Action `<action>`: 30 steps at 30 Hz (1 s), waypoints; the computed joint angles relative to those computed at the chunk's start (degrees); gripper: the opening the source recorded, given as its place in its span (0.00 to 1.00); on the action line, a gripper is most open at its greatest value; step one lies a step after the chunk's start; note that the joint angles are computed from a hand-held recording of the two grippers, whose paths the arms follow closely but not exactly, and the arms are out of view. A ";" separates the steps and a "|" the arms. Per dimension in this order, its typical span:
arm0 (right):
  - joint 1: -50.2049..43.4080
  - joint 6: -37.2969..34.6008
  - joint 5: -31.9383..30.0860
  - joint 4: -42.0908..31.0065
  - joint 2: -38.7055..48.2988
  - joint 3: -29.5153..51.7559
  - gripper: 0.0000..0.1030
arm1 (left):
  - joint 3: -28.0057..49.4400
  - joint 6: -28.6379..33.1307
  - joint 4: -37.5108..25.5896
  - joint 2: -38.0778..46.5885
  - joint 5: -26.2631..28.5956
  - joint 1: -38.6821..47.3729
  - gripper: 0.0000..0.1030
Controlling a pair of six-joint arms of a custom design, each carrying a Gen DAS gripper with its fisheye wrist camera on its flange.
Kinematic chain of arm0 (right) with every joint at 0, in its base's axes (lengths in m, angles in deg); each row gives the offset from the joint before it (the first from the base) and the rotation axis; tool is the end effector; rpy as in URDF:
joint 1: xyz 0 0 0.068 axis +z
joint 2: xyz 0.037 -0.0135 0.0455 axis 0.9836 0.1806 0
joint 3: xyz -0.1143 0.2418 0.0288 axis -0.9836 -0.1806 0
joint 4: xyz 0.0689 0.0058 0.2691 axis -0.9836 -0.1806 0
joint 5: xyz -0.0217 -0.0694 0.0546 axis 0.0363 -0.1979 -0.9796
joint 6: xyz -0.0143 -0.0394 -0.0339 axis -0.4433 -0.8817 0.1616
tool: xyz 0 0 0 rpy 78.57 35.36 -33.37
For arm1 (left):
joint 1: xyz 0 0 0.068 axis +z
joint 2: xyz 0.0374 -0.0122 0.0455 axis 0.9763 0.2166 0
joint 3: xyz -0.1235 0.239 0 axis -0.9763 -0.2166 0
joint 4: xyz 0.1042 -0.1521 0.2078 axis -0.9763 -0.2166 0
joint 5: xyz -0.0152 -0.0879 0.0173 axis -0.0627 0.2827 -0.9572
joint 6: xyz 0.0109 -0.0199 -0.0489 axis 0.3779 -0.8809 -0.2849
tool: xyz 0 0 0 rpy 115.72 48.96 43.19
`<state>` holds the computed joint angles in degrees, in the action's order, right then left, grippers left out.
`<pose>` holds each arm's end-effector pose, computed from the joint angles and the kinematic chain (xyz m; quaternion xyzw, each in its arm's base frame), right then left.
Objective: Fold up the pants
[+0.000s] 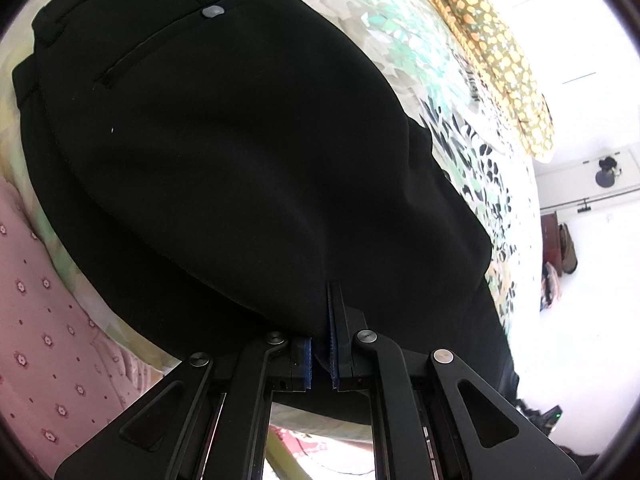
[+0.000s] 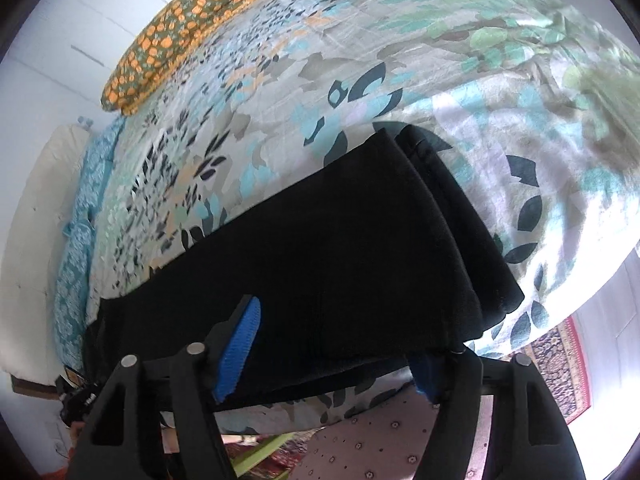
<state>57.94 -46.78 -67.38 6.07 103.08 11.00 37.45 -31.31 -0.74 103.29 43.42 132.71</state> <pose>0.3817 -0.1317 0.2415 0.1468 0.9444 0.2348 0.1772 0.2164 0.2774 0.1925 -0.4010 0.8689 -0.2209 0.1880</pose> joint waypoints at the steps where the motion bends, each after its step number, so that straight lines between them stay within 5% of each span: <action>1: -0.80 0.36 -1.61 0.05 0.47 0.35 0.67 | -0.15 -0.15 0.12 -0.13 -0.10 -0.19 0.05; 3: -2.21 1.70 -4.01 -0.09 1.85 1.36 0.65 | -0.47 -0.86 0.55 -0.21 -0.37 -0.76 0.05; 5: -2.99 3.54 -3.73 0.08 2.77 2.07 0.45 | -0.62 -1.12 0.77 -0.27 -0.72 -1.04 0.05; 6: -3.11 4.35 -1.67 0.43 2.77 2.14 0.24 | -0.85 -1.21 1.01 -0.41 -0.83 -1.18 0.05; 7: -3.15 4.80 0.21 0.55 2.70 2.36 0.14 | -0.94 -1.32 1.02 -0.59 -0.91 -1.35 0.05; 14: -0.30 -1.66 13.33 0.73 1.70 2.86 0.13 | -2.65 1.20 -0.57 -3.89 -3.10 -4.11 0.05; 30: 0.74 3.25 16.83 6.31 0.91 -1.70 0.13 | -5.55 -2.47 1.40 -6.72 -8.56 -9.19 0.04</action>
